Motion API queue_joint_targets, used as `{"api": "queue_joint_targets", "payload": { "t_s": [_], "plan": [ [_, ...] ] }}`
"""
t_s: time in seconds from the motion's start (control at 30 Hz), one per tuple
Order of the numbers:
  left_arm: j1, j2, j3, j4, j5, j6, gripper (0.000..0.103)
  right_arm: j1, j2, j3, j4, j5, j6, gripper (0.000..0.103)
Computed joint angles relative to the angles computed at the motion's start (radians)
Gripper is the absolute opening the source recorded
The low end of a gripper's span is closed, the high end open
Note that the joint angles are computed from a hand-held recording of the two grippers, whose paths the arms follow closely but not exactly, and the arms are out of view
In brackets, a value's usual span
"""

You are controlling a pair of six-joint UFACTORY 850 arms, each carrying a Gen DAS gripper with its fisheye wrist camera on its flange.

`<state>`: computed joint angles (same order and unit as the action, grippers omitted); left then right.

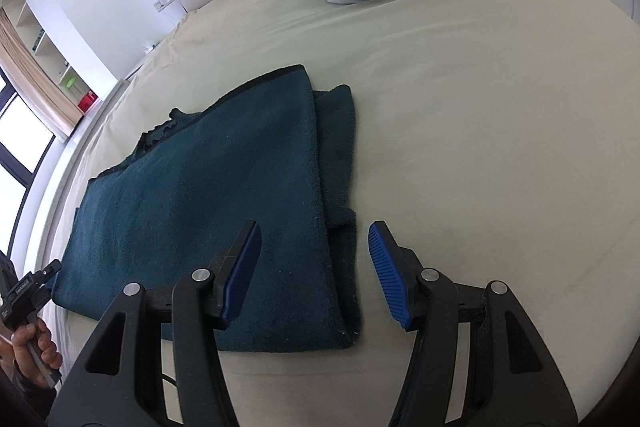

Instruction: Fold small clothes

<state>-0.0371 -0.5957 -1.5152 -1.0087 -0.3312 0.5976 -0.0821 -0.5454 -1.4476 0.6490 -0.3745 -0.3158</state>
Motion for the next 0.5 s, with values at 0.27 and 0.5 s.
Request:
{"api": "queue_joint_targets", "payload": {
  "t_s": [0.27,0.5],
  "plan": [
    [-0.014,-0.006,-0.009,0.187,0.026,-0.151,0.029,0.008,-0.024,-0.015,-0.089,-0.051,0.085,0.055],
    [-0.03,0.004,-0.017,0.28,0.056,-0.195,0.03,0.008,-0.007,0.018,-0.007,-0.025,0.001,0.053]
  ]
}}
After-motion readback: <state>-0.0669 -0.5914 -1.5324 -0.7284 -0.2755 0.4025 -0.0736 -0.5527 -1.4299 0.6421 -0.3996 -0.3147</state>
